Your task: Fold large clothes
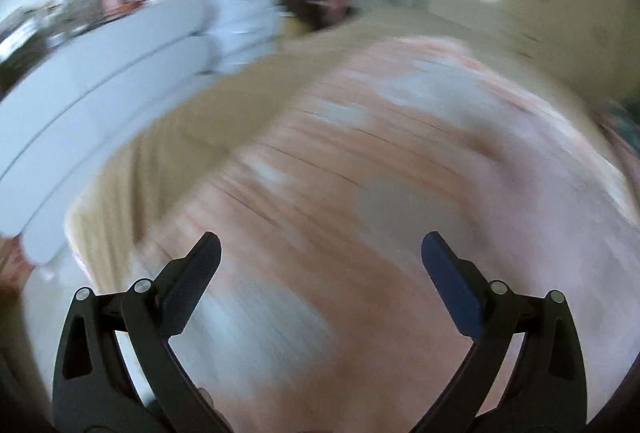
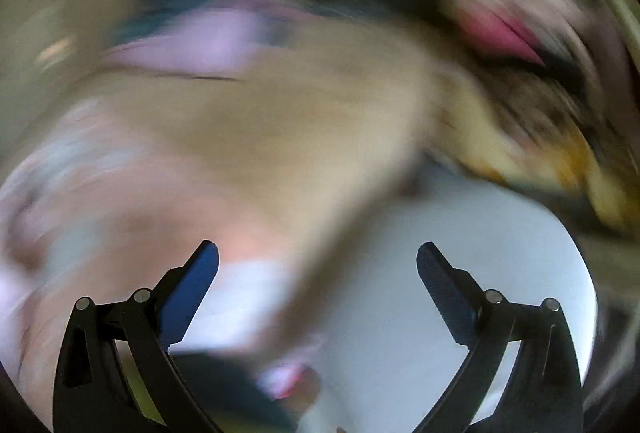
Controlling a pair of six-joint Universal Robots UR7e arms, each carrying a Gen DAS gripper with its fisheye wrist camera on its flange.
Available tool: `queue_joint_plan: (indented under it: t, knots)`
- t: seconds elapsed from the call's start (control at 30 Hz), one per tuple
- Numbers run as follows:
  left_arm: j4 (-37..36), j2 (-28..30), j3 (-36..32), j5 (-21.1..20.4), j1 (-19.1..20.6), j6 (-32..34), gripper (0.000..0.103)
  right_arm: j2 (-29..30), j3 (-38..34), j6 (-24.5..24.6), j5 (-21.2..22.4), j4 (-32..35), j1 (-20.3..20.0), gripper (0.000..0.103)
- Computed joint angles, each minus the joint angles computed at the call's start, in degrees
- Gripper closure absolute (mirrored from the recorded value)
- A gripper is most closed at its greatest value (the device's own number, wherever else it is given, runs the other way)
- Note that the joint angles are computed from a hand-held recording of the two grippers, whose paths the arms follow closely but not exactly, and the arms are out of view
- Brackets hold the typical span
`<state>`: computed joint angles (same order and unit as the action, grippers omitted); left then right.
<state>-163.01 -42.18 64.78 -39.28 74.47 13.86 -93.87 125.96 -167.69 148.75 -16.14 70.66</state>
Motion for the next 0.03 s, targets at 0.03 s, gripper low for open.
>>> queue_joint_plan:
  t: [0.03]
  knots:
    - [2.84,2.63,-5.69,1.08,1.19,-0.89,0.009,-2.15,1.04,3.06,-0.71,2.71,-4.77,0.004]
